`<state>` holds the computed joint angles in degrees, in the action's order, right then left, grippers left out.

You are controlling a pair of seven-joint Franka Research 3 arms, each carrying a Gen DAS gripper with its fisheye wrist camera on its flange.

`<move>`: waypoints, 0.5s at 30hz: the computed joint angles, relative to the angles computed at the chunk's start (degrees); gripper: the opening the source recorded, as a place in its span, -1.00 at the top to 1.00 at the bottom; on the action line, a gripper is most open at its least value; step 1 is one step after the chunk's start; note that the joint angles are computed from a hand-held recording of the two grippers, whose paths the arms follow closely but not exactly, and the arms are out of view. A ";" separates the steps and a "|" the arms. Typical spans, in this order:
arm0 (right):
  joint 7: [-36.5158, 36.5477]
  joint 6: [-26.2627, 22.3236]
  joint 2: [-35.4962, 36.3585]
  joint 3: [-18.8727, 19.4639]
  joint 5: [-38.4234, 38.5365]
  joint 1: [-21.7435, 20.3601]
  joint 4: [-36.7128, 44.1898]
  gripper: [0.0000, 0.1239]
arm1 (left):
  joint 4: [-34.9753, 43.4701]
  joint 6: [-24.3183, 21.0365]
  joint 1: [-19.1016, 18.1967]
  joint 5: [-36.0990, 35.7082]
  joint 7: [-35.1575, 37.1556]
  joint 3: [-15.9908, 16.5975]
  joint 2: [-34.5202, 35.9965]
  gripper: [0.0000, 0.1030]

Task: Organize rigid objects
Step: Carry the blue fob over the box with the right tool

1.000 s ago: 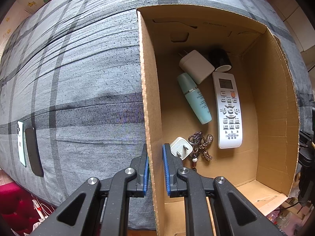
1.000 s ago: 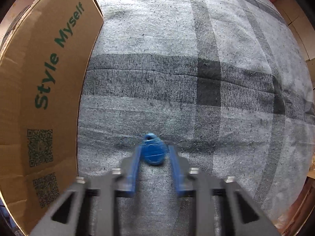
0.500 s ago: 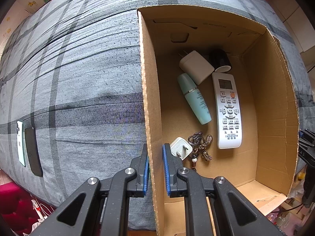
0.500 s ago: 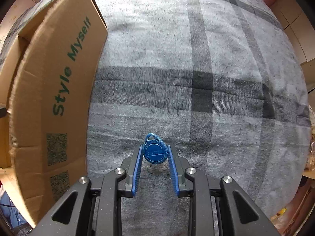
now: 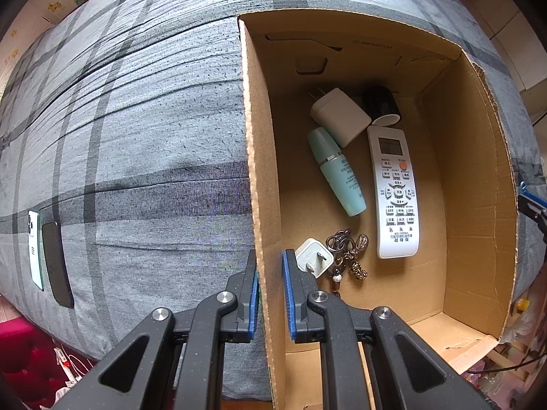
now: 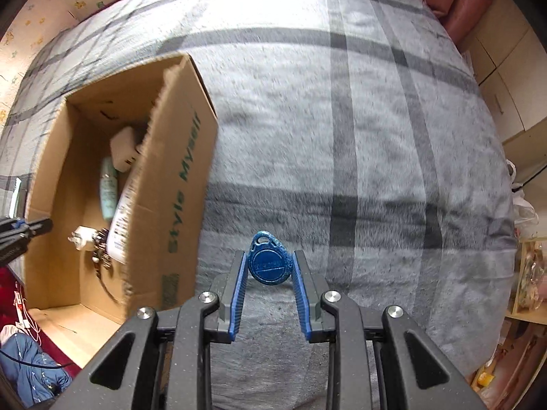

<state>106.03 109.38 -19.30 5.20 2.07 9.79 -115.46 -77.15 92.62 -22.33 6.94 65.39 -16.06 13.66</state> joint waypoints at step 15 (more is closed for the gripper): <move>-1.50 0.17 3.74 1.36 1.14 3.26 7.38 0.56 | -0.68 0.62 0.30 -0.63 -0.08 0.03 -0.38 0.74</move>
